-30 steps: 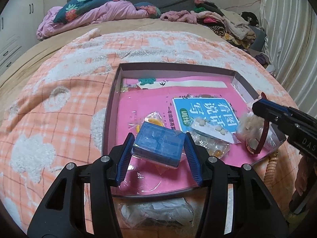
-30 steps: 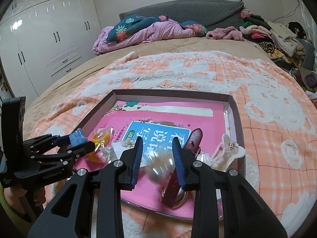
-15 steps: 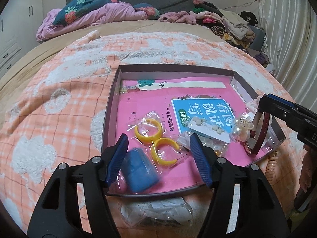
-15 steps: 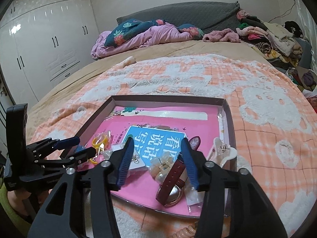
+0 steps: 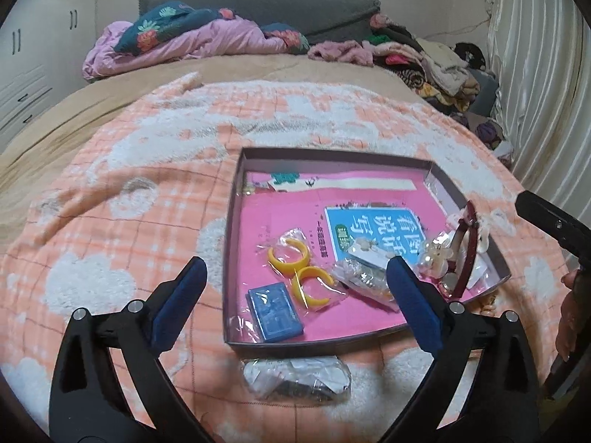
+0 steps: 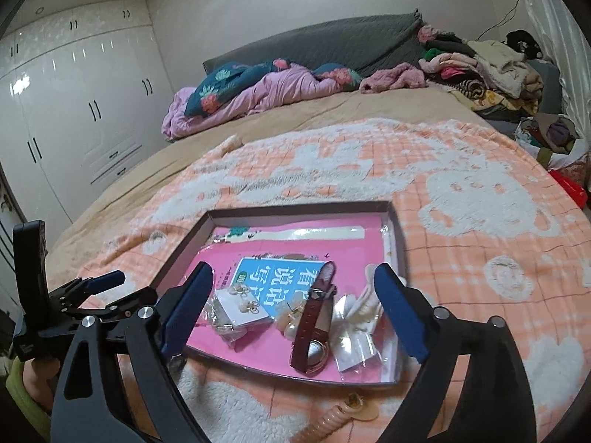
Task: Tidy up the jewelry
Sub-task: 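Release the blue case into the box with left tool while right tool releases the pearl clip, then withdraw both tools toward the bagged black items and coiled peach hair tie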
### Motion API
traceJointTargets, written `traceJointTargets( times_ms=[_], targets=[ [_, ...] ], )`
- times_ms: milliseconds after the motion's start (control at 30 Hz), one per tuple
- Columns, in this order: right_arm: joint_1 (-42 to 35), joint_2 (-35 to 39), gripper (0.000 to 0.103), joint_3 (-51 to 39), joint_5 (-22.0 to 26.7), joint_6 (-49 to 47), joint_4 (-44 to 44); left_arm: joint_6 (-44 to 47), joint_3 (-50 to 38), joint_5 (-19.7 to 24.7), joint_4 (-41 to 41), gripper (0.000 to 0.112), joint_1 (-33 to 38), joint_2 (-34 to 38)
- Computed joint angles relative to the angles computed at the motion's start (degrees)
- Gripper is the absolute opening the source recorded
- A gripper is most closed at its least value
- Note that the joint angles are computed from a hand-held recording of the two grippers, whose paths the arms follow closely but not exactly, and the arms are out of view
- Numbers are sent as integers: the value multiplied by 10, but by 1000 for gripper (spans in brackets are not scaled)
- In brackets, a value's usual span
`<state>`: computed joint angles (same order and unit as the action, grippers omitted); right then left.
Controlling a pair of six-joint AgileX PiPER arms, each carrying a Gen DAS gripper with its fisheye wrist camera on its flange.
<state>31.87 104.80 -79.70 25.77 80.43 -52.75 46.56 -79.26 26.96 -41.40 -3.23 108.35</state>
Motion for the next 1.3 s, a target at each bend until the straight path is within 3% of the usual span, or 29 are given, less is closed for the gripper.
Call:
traceJointTargets(
  times_ms=[500, 1300],
  targets=[
    [52, -77, 90, 53, 53, 78, -82, 66, 58, 5, -72, 94, 29, -77],
    [104, -95, 90, 87, 93, 90, -71, 120, 145, -10, -84, 94, 61, -141]
  ],
)
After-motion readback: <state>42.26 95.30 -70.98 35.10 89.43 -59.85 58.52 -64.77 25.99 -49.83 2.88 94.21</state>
